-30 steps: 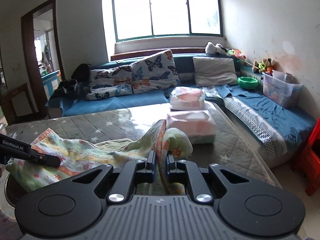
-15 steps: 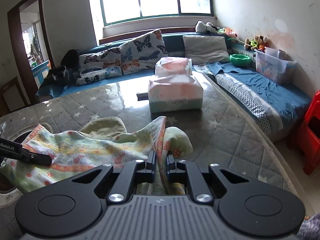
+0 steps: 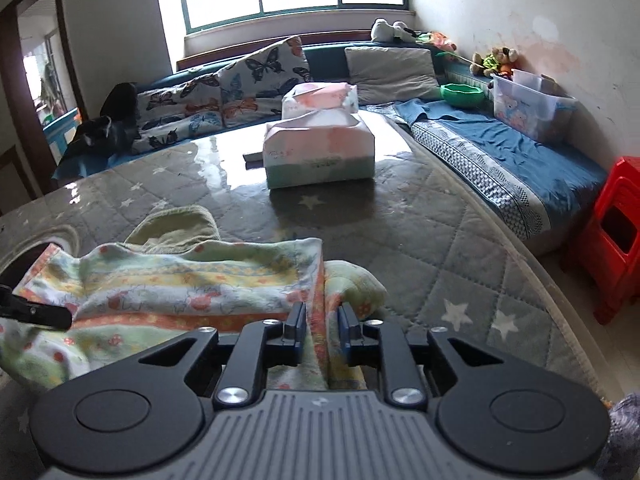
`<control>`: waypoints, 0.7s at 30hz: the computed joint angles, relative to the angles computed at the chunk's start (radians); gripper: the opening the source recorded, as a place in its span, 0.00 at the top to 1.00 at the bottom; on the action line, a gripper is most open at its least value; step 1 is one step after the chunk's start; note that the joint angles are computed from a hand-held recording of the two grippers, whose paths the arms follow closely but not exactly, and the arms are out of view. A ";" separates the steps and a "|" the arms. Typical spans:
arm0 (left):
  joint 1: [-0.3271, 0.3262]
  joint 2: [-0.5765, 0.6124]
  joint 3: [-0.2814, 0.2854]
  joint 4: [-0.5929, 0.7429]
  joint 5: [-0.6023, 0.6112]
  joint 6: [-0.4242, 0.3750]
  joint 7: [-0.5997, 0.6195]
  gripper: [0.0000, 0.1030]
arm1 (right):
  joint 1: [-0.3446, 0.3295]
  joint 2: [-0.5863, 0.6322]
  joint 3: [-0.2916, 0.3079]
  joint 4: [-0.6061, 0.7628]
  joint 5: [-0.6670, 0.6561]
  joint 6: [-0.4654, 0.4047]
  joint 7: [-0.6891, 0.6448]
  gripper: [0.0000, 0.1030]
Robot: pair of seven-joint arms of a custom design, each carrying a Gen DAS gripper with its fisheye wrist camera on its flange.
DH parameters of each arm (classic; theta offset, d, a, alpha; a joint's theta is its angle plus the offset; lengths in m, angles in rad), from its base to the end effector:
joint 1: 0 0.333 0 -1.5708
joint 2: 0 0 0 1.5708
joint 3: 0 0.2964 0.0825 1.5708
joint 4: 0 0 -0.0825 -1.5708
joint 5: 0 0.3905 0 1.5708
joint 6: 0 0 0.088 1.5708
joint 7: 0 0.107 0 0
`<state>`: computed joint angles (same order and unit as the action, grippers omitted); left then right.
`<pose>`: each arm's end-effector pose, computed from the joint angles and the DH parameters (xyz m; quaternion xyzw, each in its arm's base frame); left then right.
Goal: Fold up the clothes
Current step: 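Fold the shirt over with both grippers and lay it flat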
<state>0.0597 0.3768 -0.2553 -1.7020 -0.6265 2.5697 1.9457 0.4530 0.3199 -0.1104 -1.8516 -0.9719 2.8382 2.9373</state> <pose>0.6848 -0.1064 0.4113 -0.6357 0.6874 -0.3511 0.0046 0.6076 0.2683 0.3871 -0.5923 0.6952 -0.2713 0.3038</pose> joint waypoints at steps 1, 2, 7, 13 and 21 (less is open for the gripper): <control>-0.004 -0.005 0.004 -0.005 0.011 0.009 -0.002 0.67 | 0.002 0.000 -0.003 0.003 -0.005 0.000 0.005 0.83; -0.008 -0.009 0.008 -0.010 0.022 0.018 -0.004 0.63 | 0.004 -0.001 -0.005 0.005 -0.012 0.000 0.011 0.82; -0.017 -0.017 0.023 -0.023 0.063 0.061 -0.032 0.54 | 0.010 -0.010 -0.014 0.008 -0.089 0.018 0.074 0.69; -0.022 -0.024 0.041 -0.031 0.132 0.122 -0.088 0.48 | -0.015 0.054 0.016 0.086 0.001 0.066 -0.045 0.62; 0.006 -0.025 -0.010 -0.012 0.098 0.152 -0.042 0.48 | -0.046 0.199 0.072 0.228 0.270 0.085 -0.328 0.55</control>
<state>0.0653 0.3515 -0.2653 -1.7137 -0.5283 2.7217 1.9041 0.4070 0.5191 -0.0386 -1.6240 -0.7017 2.9230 2.6095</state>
